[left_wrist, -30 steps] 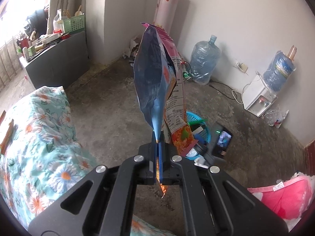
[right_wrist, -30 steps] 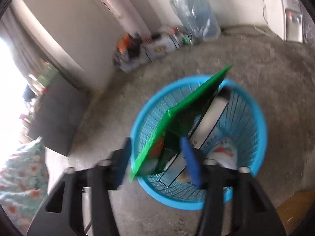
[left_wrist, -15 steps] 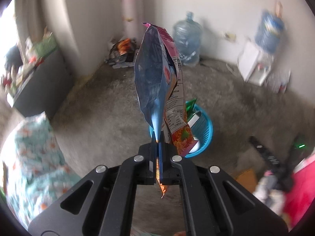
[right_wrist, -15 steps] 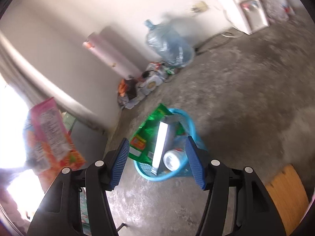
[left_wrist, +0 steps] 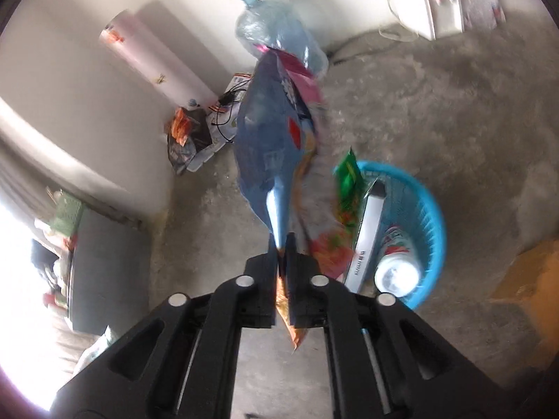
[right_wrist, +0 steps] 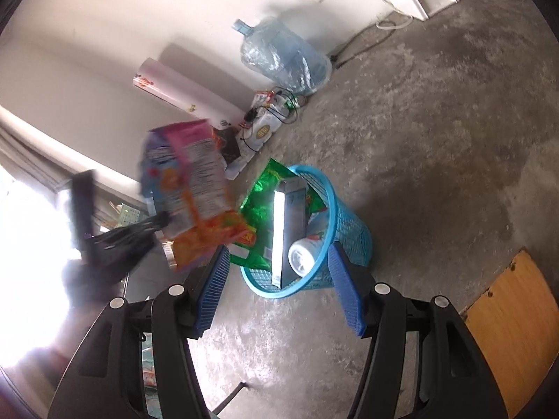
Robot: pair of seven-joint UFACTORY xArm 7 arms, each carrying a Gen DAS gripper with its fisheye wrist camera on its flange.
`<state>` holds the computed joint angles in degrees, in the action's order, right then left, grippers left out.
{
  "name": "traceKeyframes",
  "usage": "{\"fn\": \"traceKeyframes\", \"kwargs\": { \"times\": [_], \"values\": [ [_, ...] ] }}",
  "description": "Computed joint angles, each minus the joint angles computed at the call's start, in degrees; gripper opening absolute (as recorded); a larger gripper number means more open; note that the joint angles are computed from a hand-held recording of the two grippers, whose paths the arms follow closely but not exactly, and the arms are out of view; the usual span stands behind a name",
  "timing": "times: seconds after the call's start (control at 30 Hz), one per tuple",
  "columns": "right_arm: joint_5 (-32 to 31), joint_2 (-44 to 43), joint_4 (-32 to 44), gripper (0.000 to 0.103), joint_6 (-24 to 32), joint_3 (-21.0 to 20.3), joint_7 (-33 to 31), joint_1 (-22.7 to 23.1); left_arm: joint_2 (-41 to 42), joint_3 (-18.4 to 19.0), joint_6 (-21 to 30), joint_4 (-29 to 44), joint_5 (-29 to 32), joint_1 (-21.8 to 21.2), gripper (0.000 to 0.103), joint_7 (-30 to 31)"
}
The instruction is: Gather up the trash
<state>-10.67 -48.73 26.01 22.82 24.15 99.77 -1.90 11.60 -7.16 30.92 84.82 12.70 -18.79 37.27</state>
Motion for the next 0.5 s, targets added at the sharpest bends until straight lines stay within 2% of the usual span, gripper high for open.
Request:
{"fn": "traceKeyframes", "kwargs": {
  "times": [0.03, 0.07, 0.1, 0.13, 0.2, 0.27, 0.4, 0.47, 0.5],
  "values": [
    [0.3, 0.1, -0.3, 0.057, -0.5, -0.2, 0.1, 0.3, 0.5, 1.2, -1.3, -1.2, 3.4, -1.1, 0.008, -1.3],
    [0.3, 0.4, -0.3, 0.057, -0.6, -0.3, 0.1, 0.4, 1.0, 1.1, -0.2, -1.4, 4.5, -1.0, 0.010, -1.7],
    [0.5, 0.4, -0.3, 0.057, -0.3, -0.3, 0.1, 0.4, 1.3, 1.2, 2.3, -0.9, 4.5, -1.1, 0.014, -2.2],
    [0.6, 0.3, -0.3, 0.057, -0.5, -0.3, 0.3, 0.5, 1.7, 1.1, 4.4, 0.1, 3.4, -0.9, 0.024, -2.8],
    [0.6, 0.4, -0.4, 0.057, -1.0, -0.4, 0.3, 0.5, 1.3, -0.2, 8.1, 2.2, -3.7, 1.2, 0.033, -1.1],
    [0.5, 0.7, -0.1, 0.057, -1.3, -0.4, 0.0, 0.5, 1.0, -0.4, 10.9, 4.6, -8.0, 2.6, 0.034, -0.6],
    [0.2, 1.3, 1.5, 0.057, -1.5, -0.4, -0.9, 0.4, 0.1, -0.3, 21.1, 13.1, -18.0, 6.2, 0.038, 1.5],
    [-0.5, 1.8, 3.3, 0.057, -1.2, -0.2, -1.9, -0.1, -2.2, 0.0, 25.4, 15.8, -24.3, 8.9, 0.041, 4.3],
    [-0.9, 2.0, 4.4, 0.057, -0.8, 0.0, -2.5, -0.4, -4.3, 0.4, 27.5, 16.6, -28.3, 10.6, 0.047, 6.2]
  ]
}}
